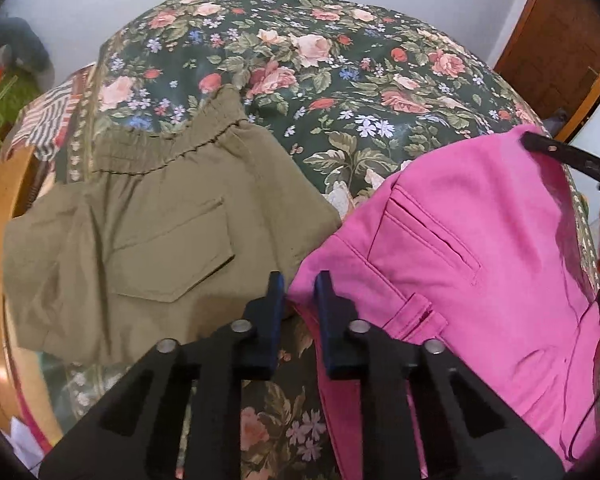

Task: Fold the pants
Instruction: 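Grasp the pants edge with both grippers and fold it over the other half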

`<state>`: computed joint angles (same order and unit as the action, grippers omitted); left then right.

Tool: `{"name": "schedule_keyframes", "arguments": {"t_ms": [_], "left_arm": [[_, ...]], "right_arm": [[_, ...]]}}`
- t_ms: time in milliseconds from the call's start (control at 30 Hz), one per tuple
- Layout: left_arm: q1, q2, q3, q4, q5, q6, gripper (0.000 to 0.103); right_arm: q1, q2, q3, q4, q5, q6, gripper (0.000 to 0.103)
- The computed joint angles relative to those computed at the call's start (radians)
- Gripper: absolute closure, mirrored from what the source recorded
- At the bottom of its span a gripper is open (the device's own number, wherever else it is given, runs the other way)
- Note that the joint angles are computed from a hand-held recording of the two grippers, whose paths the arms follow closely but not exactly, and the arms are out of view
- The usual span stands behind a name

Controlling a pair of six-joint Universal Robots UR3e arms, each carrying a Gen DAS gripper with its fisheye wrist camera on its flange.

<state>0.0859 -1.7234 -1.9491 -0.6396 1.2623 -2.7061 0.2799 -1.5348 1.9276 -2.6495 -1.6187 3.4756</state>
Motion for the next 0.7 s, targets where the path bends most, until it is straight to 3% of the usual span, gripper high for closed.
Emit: {"name": "schedule_keyframes", "arguments": {"t_ms": [200,400,700], "left_arm": [[0.058,0.136,0.034,-0.138,-0.074,0.012,0.099],[0.043,0.286,0.08,-0.2,-0.068,-0.002,0.099],[0.086,0.614,-0.01,-0.36,-0.101,0.106,0.099]], "right_arm": [[0.012,-0.155,-0.011,0.071,-0.026,-0.005,0.098],[0.073,-0.235,-0.113,0.173,-0.122,0.003,0.098],[0.258,-0.394,-0.11,0.291,-0.275,0.099,0.099]]}}
